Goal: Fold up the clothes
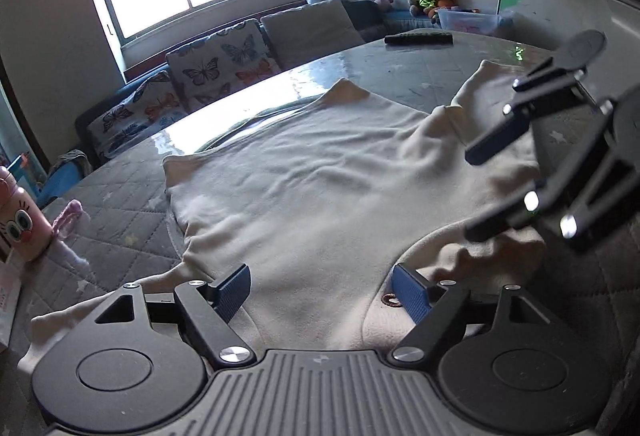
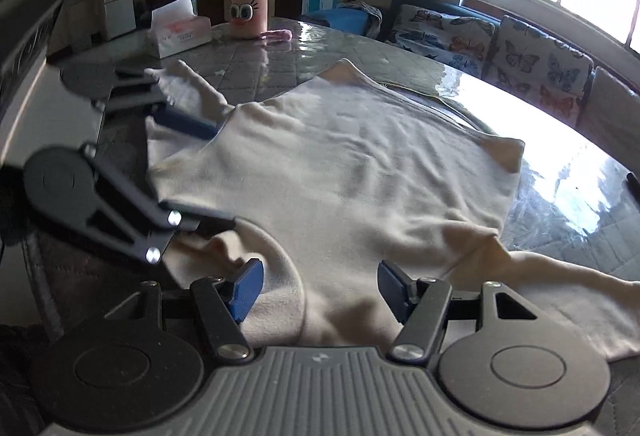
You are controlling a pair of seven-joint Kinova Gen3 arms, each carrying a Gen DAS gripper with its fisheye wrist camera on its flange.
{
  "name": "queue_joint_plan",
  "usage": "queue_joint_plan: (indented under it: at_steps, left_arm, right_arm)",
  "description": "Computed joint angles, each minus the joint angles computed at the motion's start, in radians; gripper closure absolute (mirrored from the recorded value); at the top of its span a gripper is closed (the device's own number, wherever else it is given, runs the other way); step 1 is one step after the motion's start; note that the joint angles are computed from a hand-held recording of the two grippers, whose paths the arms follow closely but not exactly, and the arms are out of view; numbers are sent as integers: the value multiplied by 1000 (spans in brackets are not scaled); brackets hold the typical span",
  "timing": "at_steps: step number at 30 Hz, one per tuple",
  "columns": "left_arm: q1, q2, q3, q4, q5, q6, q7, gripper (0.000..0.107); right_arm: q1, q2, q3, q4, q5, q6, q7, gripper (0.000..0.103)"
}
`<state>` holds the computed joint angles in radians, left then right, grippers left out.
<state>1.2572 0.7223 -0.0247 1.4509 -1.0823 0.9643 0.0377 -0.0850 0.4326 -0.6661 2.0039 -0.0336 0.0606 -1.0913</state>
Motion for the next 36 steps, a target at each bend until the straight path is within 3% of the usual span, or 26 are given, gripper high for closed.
queue_joint_plan:
  at_steps: [2, 5, 9, 14, 22, 27, 32, 36]
  left_arm:
    - [-3, -4, -1, 5, -2, -9, 10, 27]
    - [-6, -5, 3, 6, 1, -17, 8, 27]
    - [-3, -11, 2, 19, -5, -30, 20, 27]
    - [-7, -16, 3, 29, -9, -44, 32, 27]
    - [-13, -22, 4, 37, -12, -64, 41, 26]
    - [-21, -53, -3, 56, -28, -68, 46, 26]
    - [-76, -78, -8, 59, -46, -89, 74, 26]
    - [-148, -70, -3, 26, -6, -109, 41, 27]
  right_arm:
    - [40, 18, -32, -32, -11, 21, 1, 38]
    - [39, 39, -17, -65, -34, 11, -9, 38]
    - [-8, 68, 44, -102, -34, -7, -40, 38]
    - [-98, 88, 162, -147, -33, 39, -92, 38]
    - [-67, 98, 115, -165, -37, 31, -80, 38]
    - [-115, 146, 180, -265, -68, 121, -103, 38]
    - [-124, 176, 202, -346, -111, 167, -84, 38]
    - [-201, 211, 299, -438, -113, 203, -105, 41]
